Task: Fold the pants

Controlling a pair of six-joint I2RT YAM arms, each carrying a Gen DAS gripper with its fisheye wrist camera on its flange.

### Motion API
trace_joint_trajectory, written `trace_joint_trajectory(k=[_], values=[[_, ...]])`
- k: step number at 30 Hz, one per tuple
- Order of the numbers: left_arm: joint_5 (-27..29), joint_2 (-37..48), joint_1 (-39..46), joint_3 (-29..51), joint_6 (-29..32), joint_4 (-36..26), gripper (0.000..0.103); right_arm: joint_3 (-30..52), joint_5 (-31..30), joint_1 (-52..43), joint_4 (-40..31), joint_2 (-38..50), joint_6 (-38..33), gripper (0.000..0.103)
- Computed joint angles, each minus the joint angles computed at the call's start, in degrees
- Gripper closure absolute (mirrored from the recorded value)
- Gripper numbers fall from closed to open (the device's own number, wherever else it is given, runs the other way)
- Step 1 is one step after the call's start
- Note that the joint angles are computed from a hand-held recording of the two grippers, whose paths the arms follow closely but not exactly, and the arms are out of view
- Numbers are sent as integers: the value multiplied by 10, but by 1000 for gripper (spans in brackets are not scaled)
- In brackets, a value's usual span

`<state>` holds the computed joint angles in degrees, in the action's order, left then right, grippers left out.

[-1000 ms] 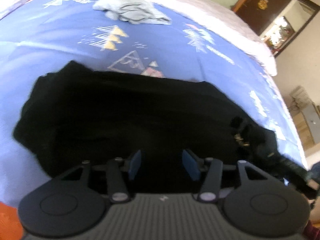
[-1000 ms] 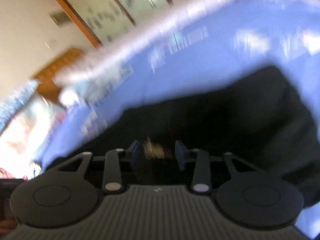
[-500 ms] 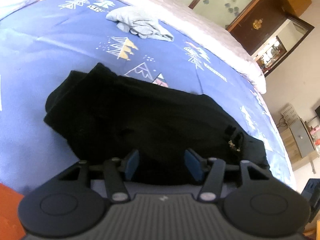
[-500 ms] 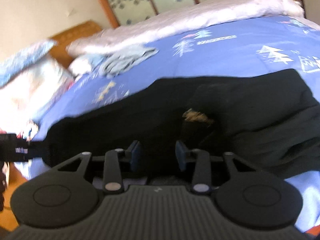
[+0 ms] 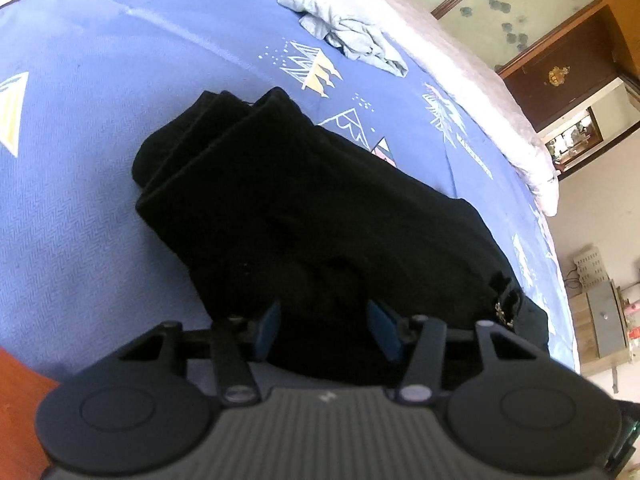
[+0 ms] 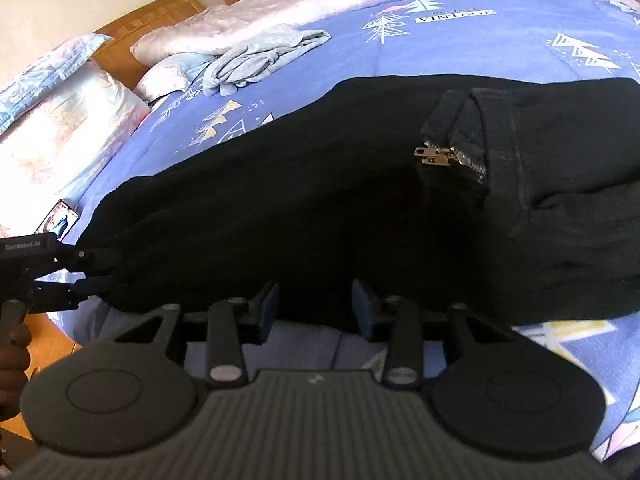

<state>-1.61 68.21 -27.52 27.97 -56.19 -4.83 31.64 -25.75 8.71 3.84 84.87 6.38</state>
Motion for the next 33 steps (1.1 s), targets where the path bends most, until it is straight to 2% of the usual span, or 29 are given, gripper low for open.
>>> trace_joint_trajectory(k=[3,7,10,15,18,20,22,24,28,33], values=[[-20,-31,-27,-3,10,-5,42,-3,0,-3,6,1,1,59],[-51,-89,-56,3,34,-29,33,-29,15,6,15,-25,-6,58],[-80,-123,-63,12,37,-67,30,-39,30,18,38,-22,-13,56],[-86,-207,-18,-10,20,-125,29,-40,47,29,46,-21,-29,54],[-59,-268,51,-26,17,-163,29,-35,73,45,22,-46,-48,54],[-26,-307,110,-40,13,-181,29,-50,72,63,35,-86,-78,54],[11,-328,168,-52,13,-188,29,-45,88,112,35,-116,-125,53],[46,-332,213,-61,15,-187,29,-17,99,164,24,-108,-163,52],[66,-310,233,-67,16,-168,29,77,107,256,12,-19,-198,46],[118,-338,306,-83,25,-164,29,213,142,350,5,128,-217,40]])
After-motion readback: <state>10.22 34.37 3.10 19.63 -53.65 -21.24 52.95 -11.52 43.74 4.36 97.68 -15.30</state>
